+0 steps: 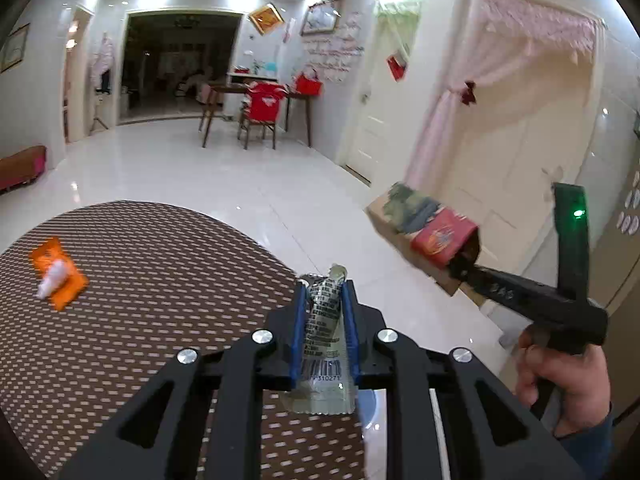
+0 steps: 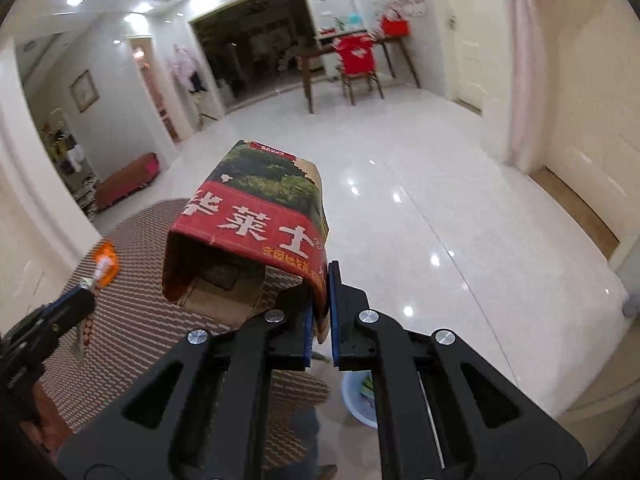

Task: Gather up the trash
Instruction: 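Carry the wrapper and cardboard box to the blue wastebasket and open the right tool, then open the left tool to drop the clear wrapper into the wastebasket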

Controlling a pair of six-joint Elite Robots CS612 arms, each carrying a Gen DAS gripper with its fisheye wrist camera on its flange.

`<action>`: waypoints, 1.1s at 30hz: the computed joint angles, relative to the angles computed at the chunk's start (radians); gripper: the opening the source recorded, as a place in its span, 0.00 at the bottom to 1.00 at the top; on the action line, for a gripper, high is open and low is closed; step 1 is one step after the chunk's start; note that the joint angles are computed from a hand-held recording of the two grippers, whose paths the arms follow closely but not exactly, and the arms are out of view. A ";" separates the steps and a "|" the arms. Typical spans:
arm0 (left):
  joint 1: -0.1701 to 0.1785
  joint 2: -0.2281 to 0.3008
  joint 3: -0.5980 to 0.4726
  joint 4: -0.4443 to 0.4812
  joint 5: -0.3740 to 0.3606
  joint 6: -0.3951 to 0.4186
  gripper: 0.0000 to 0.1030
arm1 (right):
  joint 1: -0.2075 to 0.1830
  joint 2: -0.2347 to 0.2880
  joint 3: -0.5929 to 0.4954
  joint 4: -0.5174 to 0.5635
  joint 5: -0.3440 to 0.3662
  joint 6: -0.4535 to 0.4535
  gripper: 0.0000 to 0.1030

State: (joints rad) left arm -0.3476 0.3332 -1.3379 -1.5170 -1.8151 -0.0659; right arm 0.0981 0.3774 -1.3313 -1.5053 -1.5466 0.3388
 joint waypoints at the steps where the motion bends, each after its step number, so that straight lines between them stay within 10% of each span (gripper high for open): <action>1: -0.007 -0.001 0.008 0.006 -0.006 0.008 0.17 | -0.006 0.008 -0.007 0.016 0.000 0.008 0.07; 12: -0.067 -0.035 0.152 0.073 -0.016 0.080 0.17 | -0.053 0.069 -0.013 0.170 0.073 0.108 0.10; 13: -0.071 -0.038 0.165 0.078 -0.013 0.082 0.17 | -0.057 0.078 -0.018 0.191 0.084 0.113 0.26; 14: -0.075 -0.044 0.186 0.082 -0.007 0.085 0.17 | -0.065 0.087 -0.008 0.208 0.114 0.119 0.67; 15: -0.077 -0.045 0.193 0.088 -0.004 0.089 0.17 | -0.072 0.098 -0.012 0.215 0.133 0.132 0.80; 26: -0.112 -0.124 0.407 0.101 0.043 0.168 0.21 | -0.116 0.164 -0.123 0.173 0.142 0.274 0.83; 28: -0.117 -0.141 0.449 0.098 0.060 0.177 0.33 | -0.124 0.155 -0.132 0.146 0.128 0.286 0.84; 30: -0.122 -0.158 0.491 0.082 0.084 0.176 0.83 | -0.130 0.146 -0.141 0.132 0.113 0.278 0.85; 33: -0.121 -0.157 0.494 0.041 0.090 0.164 0.88 | -0.134 0.132 -0.143 0.110 0.096 0.272 0.89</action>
